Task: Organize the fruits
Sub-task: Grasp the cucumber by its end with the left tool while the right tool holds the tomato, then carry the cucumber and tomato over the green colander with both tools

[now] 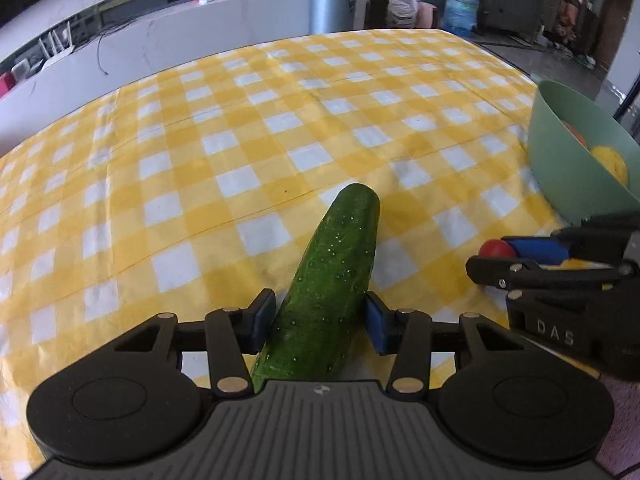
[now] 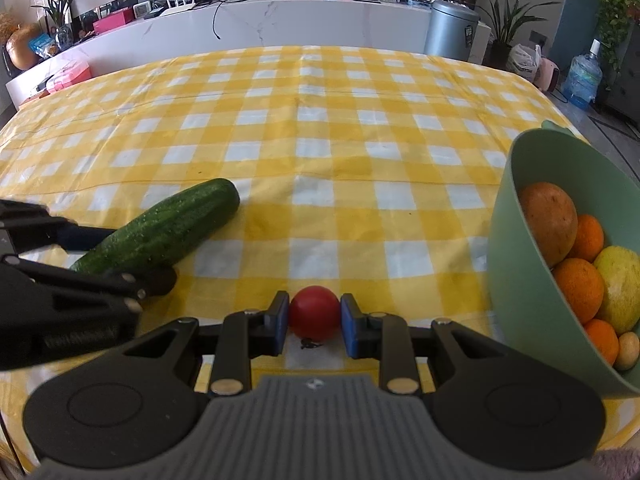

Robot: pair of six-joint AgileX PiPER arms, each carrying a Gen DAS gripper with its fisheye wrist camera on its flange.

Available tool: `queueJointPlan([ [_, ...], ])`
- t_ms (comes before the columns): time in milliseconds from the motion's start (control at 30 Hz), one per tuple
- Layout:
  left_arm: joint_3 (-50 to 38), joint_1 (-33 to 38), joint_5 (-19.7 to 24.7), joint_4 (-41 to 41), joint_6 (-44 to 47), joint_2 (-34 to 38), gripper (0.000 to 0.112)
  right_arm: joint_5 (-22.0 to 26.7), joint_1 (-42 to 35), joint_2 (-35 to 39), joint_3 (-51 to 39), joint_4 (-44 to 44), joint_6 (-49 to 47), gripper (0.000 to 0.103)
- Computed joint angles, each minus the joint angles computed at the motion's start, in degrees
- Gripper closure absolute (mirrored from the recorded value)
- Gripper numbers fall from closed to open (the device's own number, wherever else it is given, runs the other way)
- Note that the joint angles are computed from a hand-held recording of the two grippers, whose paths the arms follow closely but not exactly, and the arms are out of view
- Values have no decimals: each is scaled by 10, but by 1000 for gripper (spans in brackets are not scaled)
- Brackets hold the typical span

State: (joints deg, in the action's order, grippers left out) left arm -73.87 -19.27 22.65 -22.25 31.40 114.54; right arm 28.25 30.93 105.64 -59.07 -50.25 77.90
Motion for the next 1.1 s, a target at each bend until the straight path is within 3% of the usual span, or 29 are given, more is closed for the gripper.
queueJointPlan([
  [100, 6, -18, -13, 81, -103, -5, 60, 0, -1, 0, 0, 0, 2, 80],
  [167, 11, -21, -18, 80, -122, -7, 61, -1, -1, 1, -1, 0, 3, 80],
  [233, 14, -5, -6, -7, -64, -10, 63, -2, -2, 2, -2, 0, 4, 80],
  [367, -13, 36, 67, -125, -28, -1, 64, -10, -6, -1, 2, 3, 5, 80],
  [433, -11, 52, 83, -175, 3, 0, 65, -13, -7, -3, 4, 1, 8, 80],
  [733, 40, 67, 58, -310, 110, -27, 68, -26, -9, -16, 21, -31, 45, 80],
  [867, 41, 47, 49, -242, 63, -24, 68, -31, -9, -19, 25, -28, 43, 80],
  [933, 48, 24, 22, -195, 34, -28, 68, -34, -11, -20, 26, -22, 38, 80],
  [1100, 71, 3, -31, -229, 131, -34, 57, -45, -16, -32, 40, -47, 72, 80],
])
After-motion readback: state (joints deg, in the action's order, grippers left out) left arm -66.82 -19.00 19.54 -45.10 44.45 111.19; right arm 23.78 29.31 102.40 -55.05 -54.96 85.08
